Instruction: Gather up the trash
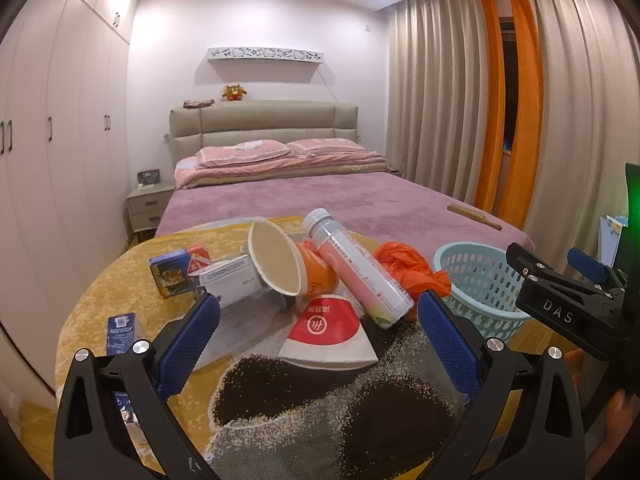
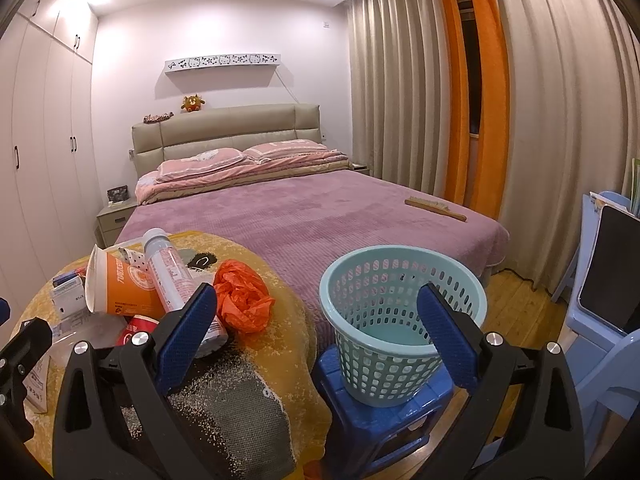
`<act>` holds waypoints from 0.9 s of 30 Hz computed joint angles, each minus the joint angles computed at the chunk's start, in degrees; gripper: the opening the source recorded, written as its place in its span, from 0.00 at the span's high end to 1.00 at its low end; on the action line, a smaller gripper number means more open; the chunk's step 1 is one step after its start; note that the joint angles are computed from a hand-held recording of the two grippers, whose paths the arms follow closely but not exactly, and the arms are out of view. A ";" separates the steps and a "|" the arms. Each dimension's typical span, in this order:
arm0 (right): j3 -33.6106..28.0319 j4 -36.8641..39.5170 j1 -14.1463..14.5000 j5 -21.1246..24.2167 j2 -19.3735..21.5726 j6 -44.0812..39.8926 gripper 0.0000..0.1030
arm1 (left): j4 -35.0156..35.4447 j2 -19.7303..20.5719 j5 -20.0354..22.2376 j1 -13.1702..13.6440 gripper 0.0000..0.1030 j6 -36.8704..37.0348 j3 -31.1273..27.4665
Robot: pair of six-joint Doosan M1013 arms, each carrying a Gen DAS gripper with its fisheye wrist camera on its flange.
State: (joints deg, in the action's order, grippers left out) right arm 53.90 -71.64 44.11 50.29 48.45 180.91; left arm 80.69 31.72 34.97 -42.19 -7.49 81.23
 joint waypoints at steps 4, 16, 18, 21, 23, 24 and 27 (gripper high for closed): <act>-0.14 0.06 -0.01 -0.09 0.10 -0.14 0.07 | 0.09 -0.06 0.13 0.03 0.07 -0.07 0.13; -2.68 5.21 -1.28 -8.17 1.67 -6.48 0.10 | -0.94 -2.01 -1.67 2.70 0.07 -2.92 2.35; -4.12 7.63 -1.70 -9.69 2.34 -9.58 0.15 | -1.67 -2.43 -2.89 3.69 0.07 -3.64 2.71; -6.83 14.01 -2.66 -13.96 3.70 -16.15 0.22 | -7.58 -2.56 -5.59 5.74 0.07 0.41 2.31; -9.86 23.47 -3.66 -16.91 5.22 -25.46 0.24 | -13.75 -2.33 -8.20 7.39 0.08 4.51 1.61; -11.54 27.58 -3.98 -17.30 6.06 -29.78 0.24 | -16.14 -2.22 -9.34 7.97 0.08 6.20 1.44; -17.03 36.95 -4.66 -16.26 8.93 -40.19 0.29 | -24.52 -1.26 -10.92 9.67 0.12 13.03 -0.19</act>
State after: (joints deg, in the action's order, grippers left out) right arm 36.86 -34.69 39.46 34.04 57.37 140.72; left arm 56.18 30.46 24.06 -32.52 5.54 81.04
